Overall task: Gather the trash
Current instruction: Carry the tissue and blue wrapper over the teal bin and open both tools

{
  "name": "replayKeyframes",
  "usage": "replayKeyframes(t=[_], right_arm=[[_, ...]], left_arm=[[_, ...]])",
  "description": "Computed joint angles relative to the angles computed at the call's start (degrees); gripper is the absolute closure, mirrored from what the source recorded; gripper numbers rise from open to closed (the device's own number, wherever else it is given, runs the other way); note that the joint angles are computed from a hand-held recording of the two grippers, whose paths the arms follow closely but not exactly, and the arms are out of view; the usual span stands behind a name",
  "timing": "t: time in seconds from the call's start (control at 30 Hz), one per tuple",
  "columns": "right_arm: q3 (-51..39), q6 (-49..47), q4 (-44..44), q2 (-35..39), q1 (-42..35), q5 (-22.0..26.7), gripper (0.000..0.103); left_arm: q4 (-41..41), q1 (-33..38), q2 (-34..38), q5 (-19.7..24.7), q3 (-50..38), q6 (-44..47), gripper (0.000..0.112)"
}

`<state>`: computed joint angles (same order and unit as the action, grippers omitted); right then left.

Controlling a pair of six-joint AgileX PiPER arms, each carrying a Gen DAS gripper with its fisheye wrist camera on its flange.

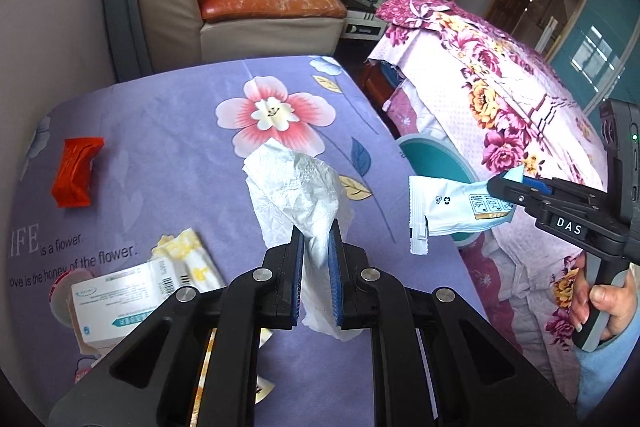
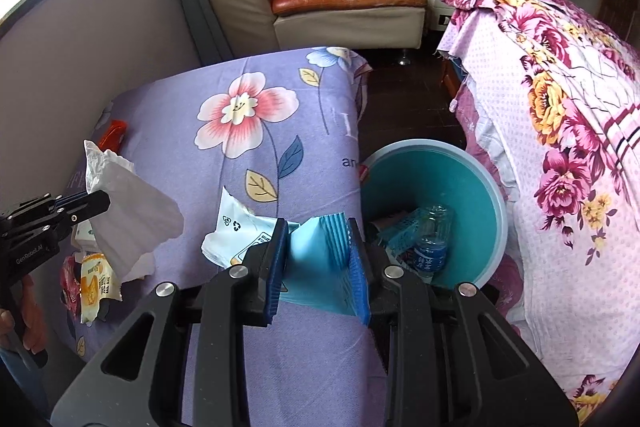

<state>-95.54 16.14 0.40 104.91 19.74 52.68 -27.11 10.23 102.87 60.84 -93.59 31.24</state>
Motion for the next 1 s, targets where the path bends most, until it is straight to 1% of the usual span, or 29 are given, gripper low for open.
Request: replayKeyframes(t=[0.27, 0.43, 0.6, 0.9, 1.0], right_arm=[[4.45, -2.23, 1.81, -2.92, -9.1, -3.32, 0.076], [5.91, -3.51, 1.67, -3.67, -13.96, -4.39, 0.076], [6.26, -4.97, 1.8, -3.21, -17.84, -4.72, 0.076], [5.79, -6.98, 2.24, -0.98, -22.45, -5.27, 0.076], [5.05, -7.29, 2.17, 0.24, -23.06, -4.96, 0.076]], left_arm=[[1.28, -10.94, 5.74, -0.07, -7.1, -5.96, 0.1], [2.73, -17.76, 10.87, 0.65, -13.47, -9.61, 0.1], [3.72, -22.85, 15.63, 1.94, -19.83, -12.36, 0.1], [5.61, -28.03, 24.01, 5.54, -31.33, -15.68, 0.1], [6.6, -28.76, 27.63, 7.61, -35.75, -16.83, 0.1]])
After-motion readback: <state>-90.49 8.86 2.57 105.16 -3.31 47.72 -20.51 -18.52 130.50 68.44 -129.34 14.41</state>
